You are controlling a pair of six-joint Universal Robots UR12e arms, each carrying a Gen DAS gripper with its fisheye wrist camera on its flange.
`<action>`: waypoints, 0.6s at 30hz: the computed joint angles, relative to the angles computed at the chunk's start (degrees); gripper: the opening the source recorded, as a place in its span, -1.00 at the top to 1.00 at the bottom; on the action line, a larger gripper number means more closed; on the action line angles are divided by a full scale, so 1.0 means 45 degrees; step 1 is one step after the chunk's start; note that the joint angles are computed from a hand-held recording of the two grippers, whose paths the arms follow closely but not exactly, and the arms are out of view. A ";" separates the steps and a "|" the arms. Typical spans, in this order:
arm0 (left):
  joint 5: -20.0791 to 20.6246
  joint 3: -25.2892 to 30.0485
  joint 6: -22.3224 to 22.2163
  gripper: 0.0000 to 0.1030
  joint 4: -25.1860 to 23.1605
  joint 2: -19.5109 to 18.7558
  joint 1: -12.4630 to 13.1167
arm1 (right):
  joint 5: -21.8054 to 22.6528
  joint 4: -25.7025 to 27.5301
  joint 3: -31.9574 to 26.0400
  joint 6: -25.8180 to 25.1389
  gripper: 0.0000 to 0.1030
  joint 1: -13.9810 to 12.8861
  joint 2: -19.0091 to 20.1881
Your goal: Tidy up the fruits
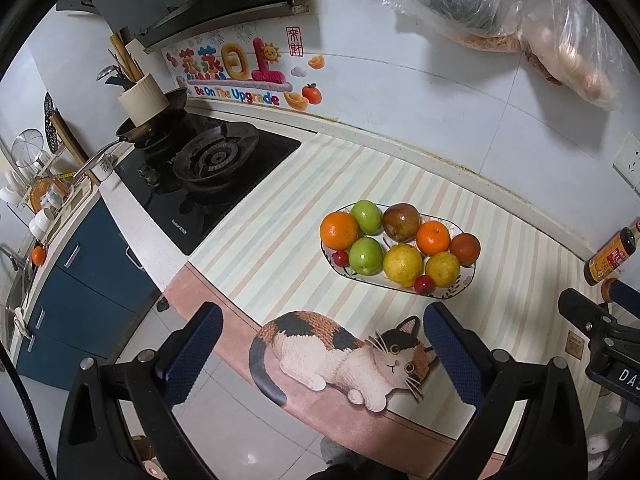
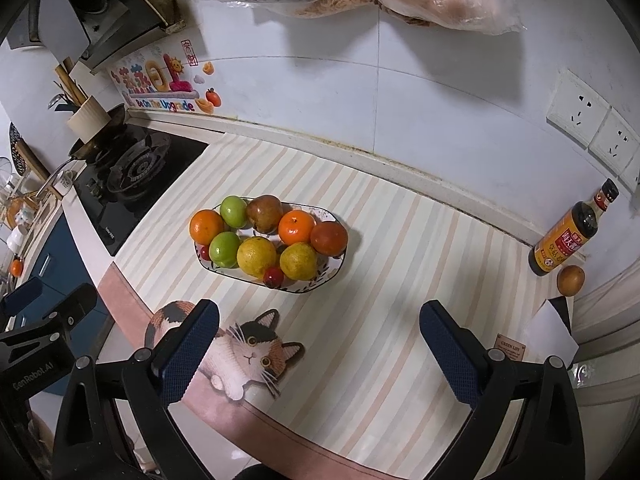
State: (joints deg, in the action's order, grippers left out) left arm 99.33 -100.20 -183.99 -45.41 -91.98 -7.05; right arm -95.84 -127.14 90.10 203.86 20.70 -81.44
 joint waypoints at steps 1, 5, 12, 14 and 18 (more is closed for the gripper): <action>-0.0008 -0.0007 -0.0004 -1.00 -0.0001 0.0019 0.0003 | 0.0032 -0.0017 0.0004 0.0016 -0.98 -0.0001 -0.0009; -0.0031 0.0009 0.0013 -1.00 -0.0028 0.0019 0.0011 | 0.0081 -0.0033 0.0019 -0.0001 -0.99 -0.0015 -0.0033; -0.0133 0.0056 0.0007 -1.00 -0.0123 0.0095 0.0016 | 0.0177 -0.0025 -0.0005 -0.0206 -0.98 -0.0023 -0.0087; -0.0157 0.0061 0.0004 -1.00 -0.0152 0.0122 0.0001 | 0.0199 -0.0029 -0.0003 -0.0203 -0.98 -0.0024 -0.0107; -0.0239 0.0053 -0.0039 -1.00 -0.0218 0.0179 -0.0021 | 0.0242 -0.0038 0.0013 -0.0230 -0.98 -0.0014 -0.0125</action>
State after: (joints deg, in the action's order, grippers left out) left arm 98.25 -99.96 -184.16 -46.39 -91.17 -7.14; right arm -94.75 -127.31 90.16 202.83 20.64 -82.01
